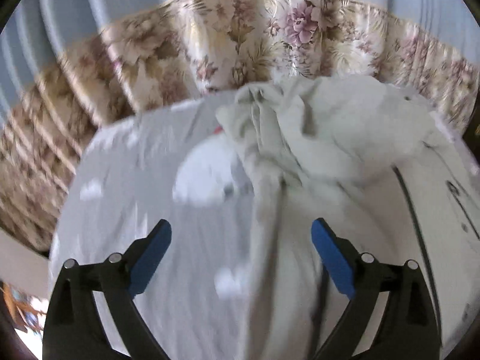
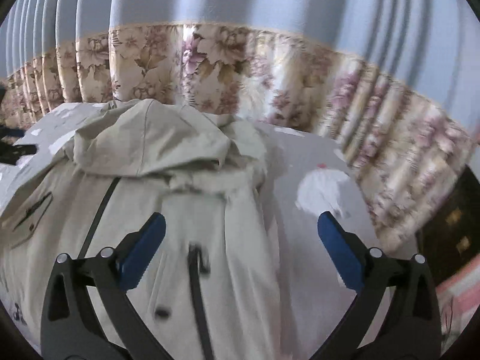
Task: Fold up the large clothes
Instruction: 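Release the jacket and lift both tools to view the spread jacket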
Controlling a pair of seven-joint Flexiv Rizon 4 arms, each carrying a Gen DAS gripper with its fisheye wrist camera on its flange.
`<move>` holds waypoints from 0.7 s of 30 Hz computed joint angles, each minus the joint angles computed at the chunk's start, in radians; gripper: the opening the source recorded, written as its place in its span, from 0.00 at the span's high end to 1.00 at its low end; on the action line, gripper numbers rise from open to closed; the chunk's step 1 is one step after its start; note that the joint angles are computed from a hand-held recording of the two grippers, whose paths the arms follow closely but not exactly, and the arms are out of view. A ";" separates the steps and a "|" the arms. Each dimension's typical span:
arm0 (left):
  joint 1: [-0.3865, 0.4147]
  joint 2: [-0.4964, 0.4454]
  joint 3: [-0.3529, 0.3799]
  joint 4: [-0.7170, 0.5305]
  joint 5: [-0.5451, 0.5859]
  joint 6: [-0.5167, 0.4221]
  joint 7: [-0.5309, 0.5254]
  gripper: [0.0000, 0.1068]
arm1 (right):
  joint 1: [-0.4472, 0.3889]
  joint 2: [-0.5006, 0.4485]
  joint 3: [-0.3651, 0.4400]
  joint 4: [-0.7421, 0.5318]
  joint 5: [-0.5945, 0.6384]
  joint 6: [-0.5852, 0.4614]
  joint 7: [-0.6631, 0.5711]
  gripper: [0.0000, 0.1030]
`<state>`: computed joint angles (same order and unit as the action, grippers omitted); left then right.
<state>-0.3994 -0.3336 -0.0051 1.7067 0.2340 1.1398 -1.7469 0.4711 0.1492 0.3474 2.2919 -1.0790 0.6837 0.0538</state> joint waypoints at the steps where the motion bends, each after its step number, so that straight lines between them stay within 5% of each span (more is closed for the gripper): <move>1: -0.010 0.035 0.012 0.062 -0.007 0.027 -0.030 0.11 | 0.020 0.015 0.034 0.006 0.014 -0.053 0.033 0.03; 6: -0.033 0.136 0.036 0.225 0.095 0.073 -0.245 0.10 | 0.085 0.062 0.096 0.055 0.115 -0.078 0.165 0.03; 10: 0.003 0.182 -0.008 0.341 0.053 0.127 -0.271 0.10 | 0.122 0.076 0.134 0.098 0.169 -0.091 0.303 0.03; 14: 0.027 0.219 -0.047 0.467 -0.063 0.262 -0.283 0.10 | 0.173 0.066 0.177 0.079 0.184 -0.233 0.398 0.03; 17: 0.029 0.238 -0.056 0.489 -0.088 0.231 -0.294 0.10 | 0.203 0.079 0.181 0.096 0.195 -0.227 0.468 0.03; 21: -0.020 0.266 -0.023 0.392 0.277 0.069 -0.541 0.10 | 0.244 0.060 0.200 0.079 0.273 -0.296 0.461 0.03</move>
<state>-0.4192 -0.0676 -0.0283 2.0985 0.5108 1.2089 -2.2881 0.7150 0.2087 0.5473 2.3706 -0.8060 0.3881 0.5150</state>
